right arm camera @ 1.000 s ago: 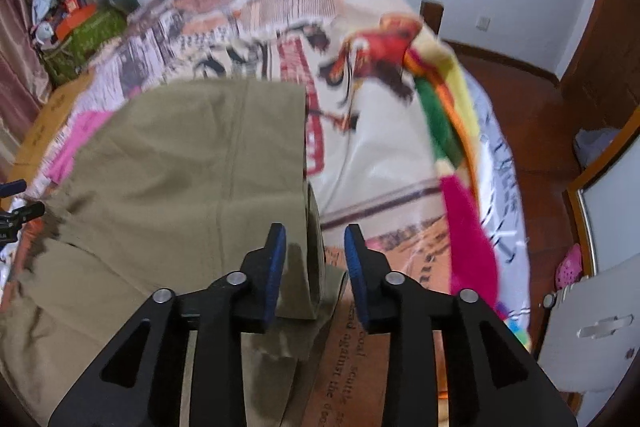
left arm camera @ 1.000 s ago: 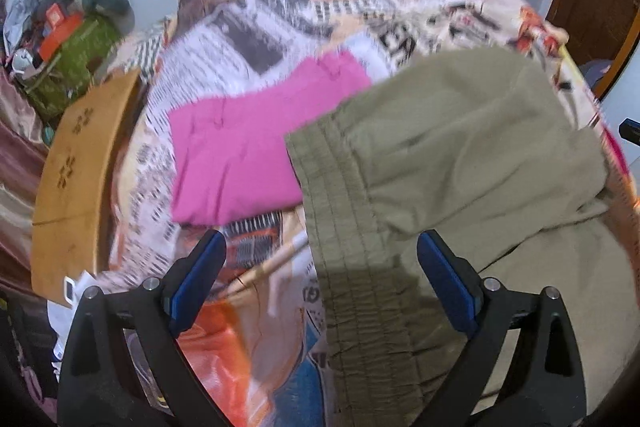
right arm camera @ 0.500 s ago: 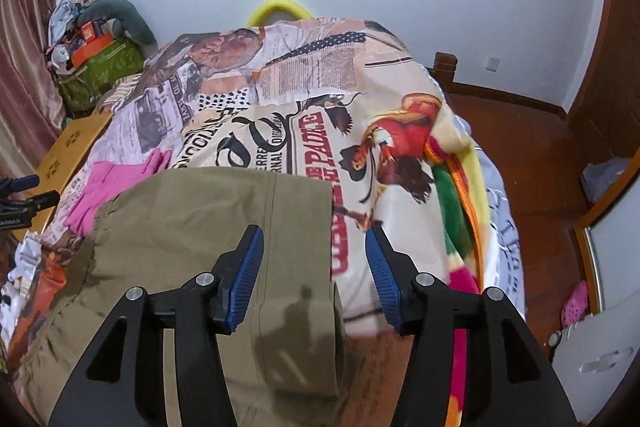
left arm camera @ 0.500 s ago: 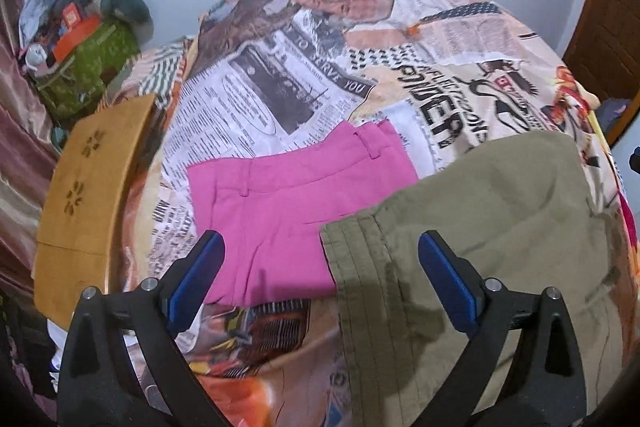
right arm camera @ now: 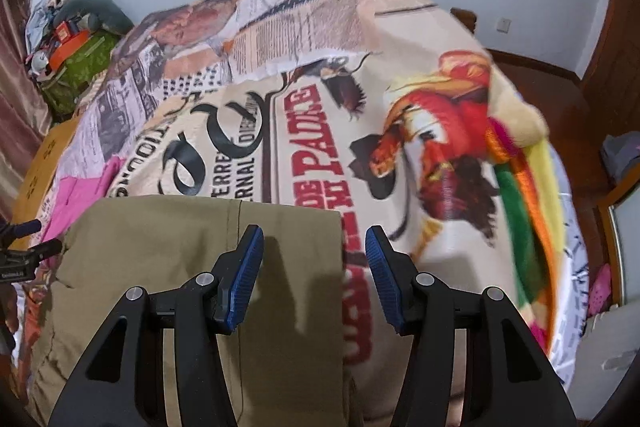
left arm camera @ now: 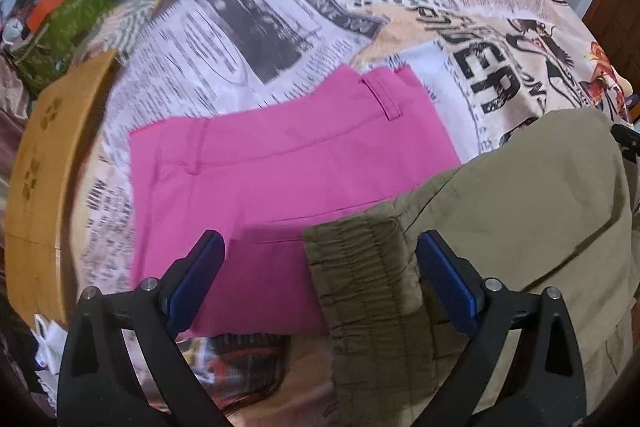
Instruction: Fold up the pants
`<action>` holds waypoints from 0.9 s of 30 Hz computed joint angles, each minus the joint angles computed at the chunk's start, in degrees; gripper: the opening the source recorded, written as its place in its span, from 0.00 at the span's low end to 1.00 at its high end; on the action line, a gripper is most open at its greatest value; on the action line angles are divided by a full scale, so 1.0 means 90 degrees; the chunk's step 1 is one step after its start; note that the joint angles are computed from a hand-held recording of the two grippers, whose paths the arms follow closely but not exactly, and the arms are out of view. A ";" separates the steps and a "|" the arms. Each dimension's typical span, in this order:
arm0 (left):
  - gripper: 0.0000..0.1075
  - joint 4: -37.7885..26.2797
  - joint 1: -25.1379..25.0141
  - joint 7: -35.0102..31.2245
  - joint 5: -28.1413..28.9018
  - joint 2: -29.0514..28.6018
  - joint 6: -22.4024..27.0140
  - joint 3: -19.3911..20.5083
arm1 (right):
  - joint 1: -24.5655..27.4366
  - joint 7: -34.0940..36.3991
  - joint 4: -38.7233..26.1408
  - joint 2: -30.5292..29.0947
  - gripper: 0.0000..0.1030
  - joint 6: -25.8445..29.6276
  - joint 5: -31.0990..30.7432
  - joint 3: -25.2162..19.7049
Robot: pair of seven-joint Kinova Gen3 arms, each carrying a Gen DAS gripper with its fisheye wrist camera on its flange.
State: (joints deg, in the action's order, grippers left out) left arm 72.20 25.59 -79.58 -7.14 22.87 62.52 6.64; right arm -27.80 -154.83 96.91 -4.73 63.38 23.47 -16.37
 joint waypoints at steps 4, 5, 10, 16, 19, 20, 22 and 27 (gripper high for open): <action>0.92 0.0034 -0.0130 -0.0131 0.0289 0.0099 -0.0074 0.0077 | -0.0043 -0.0102 0.0124 0.0105 0.47 -0.0208 0.0126 -0.0002; 0.92 0.0059 -0.0180 -0.0167 0.0378 0.0096 -0.0118 0.0093 | -0.0041 -0.0150 0.0150 0.0093 0.48 -0.0263 0.0120 0.0017; 0.80 0.0122 -0.0521 -0.0459 0.1001 0.0119 -0.0199 0.0235 | -0.0047 -0.0282 0.0174 0.0089 0.33 -0.0323 0.0221 -0.0044; 0.55 0.0302 -0.0505 -0.0573 0.1205 -0.0007 -0.0443 0.0207 | -0.0404 -0.0781 0.0060 0.0206 0.11 0.0117 0.1058 -0.0225; 0.50 0.0368 -0.0405 -0.0565 0.1023 -0.0091 -0.0510 0.0172 | -0.0489 -0.1072 0.0019 0.0064 0.11 0.0194 0.1414 -0.0268; 0.49 0.0338 -0.0329 -0.0484 0.0896 -0.0108 -0.0491 0.0130 | -0.0486 -0.1080 -0.0032 0.0013 0.11 0.0201 0.1508 -0.0276; 0.47 0.0286 -0.0254 -0.0375 0.0739 -0.0156 -0.0459 0.0090 | -0.0482 -0.1012 -0.0192 -0.0048 0.11 0.0283 0.1675 -0.0334; 0.46 0.0400 0.0029 -0.0014 0.0109 -0.0554 -0.0752 -0.0013 | -0.0642 -0.0843 -0.0778 0.0022 0.10 0.0792 0.2299 -0.0612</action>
State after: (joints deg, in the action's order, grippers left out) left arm 75.80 25.85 -79.71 -6.16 17.89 55.75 6.52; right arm -33.58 -162.42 89.91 -4.53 70.51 44.16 -21.87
